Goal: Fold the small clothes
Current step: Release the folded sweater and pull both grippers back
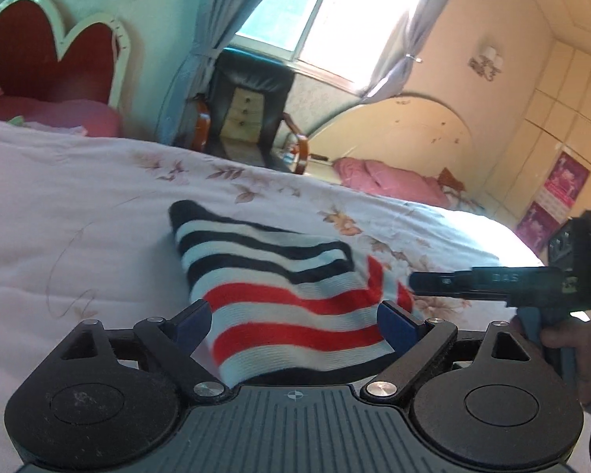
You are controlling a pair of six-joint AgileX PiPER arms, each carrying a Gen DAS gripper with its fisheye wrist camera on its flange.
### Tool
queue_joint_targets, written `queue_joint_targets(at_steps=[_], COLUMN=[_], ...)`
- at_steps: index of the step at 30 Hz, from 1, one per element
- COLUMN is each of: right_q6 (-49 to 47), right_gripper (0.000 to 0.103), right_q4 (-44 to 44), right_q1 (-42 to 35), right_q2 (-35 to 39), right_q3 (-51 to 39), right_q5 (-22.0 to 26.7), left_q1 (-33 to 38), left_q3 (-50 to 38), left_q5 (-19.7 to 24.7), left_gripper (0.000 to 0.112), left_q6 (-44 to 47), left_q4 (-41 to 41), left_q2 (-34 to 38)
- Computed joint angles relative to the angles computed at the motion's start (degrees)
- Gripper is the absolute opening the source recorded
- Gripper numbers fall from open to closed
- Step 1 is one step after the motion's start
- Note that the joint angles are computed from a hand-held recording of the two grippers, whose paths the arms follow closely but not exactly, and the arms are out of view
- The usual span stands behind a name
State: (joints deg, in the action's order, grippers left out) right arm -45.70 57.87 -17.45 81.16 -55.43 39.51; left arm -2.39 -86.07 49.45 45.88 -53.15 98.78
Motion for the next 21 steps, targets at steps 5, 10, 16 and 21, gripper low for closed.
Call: queue_joint_targets(at_steps=[5, 10, 16, 21], right_q6=[8.5, 8.1, 6.0, 13.4], right_gripper=[0.016, 0.017, 0.024, 0.026], right_q4=[-14.4, -12.4, -14.2, -27.6], right_q1=[8.1, 6.4, 6.7, 11.9], right_q2=[5.7, 5.3, -6.8, -11.2], right_q3=[-2.9, -1.7, 4.5, 10.7], right_q5=[-6.5, -6.1, -2.8, -8.1], left_q1=[-5.9, -5.6, -2.3, -4.8], left_q3=[-3.9, 1.4, 8.4, 13.0], left_q5=[-0.4, -3.8, -3.7, -8.9], left_gripper=[0.09, 0.09, 0.086, 0.086], left_q6=[-6.1, -2.2, 2.4, 0.1], left_q4=[12.5, 9.2, 3.8, 9.1], left_q2=[4.7, 1.7, -4.2, -7.3])
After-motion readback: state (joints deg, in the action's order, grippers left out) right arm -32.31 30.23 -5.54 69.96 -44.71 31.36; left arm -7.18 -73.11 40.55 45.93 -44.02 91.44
